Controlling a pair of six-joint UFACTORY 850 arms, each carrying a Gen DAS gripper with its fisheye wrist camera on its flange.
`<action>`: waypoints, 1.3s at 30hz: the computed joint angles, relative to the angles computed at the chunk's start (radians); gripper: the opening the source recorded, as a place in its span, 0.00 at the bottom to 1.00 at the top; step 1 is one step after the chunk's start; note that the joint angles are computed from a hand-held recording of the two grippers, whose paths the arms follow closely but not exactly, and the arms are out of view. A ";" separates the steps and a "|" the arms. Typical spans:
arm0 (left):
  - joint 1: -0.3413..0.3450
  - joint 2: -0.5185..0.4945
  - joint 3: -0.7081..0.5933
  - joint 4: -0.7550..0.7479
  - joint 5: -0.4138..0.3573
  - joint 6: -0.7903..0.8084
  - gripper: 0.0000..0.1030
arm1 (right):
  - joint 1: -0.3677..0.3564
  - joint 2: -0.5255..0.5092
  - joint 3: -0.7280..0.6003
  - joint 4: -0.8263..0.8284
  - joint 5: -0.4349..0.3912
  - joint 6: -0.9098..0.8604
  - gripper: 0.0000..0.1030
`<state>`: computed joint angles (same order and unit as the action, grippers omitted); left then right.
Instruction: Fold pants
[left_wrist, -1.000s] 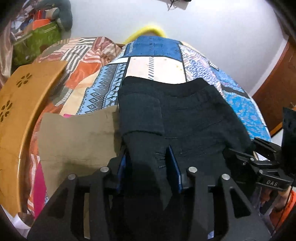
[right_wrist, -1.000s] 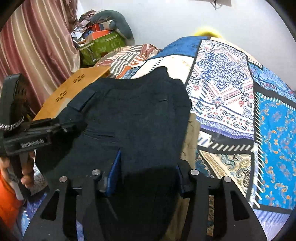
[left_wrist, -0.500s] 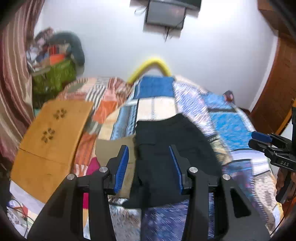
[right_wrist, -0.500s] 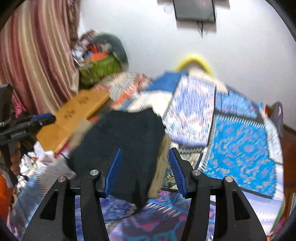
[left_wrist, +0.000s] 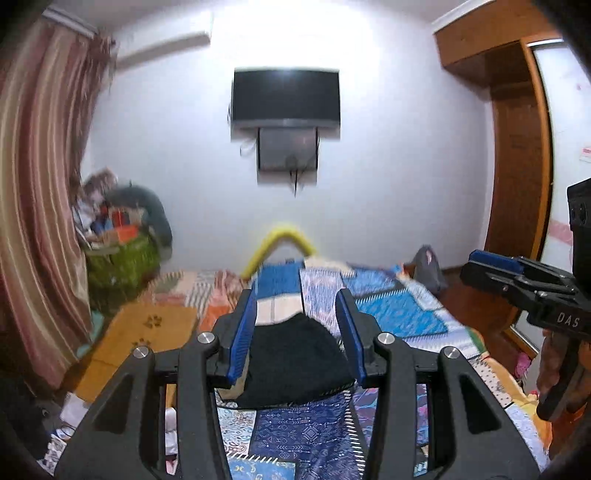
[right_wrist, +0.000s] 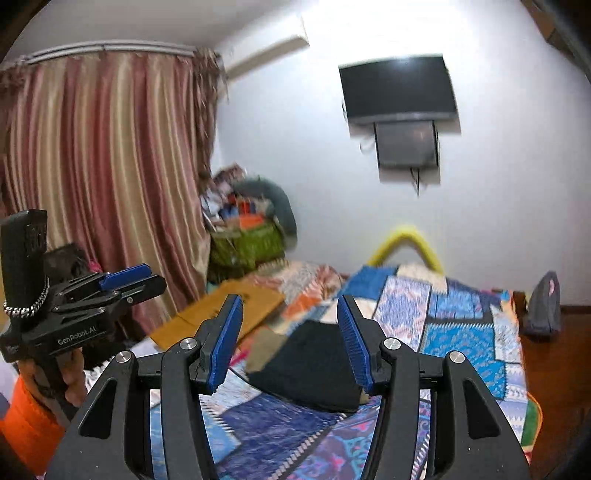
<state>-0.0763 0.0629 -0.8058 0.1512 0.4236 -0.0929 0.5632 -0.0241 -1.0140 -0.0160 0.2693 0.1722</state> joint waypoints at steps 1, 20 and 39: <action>-0.008 0.036 0.030 -0.032 0.011 0.032 0.43 | 0.017 0.029 0.029 0.083 0.020 -0.080 0.48; -0.065 0.368 0.360 -0.264 0.116 0.167 0.95 | 0.233 0.213 0.252 0.663 0.305 -0.596 1.00; -0.078 0.337 0.371 -0.258 0.141 0.164 0.99 | 0.268 0.195 0.265 0.808 0.308 -0.740 1.00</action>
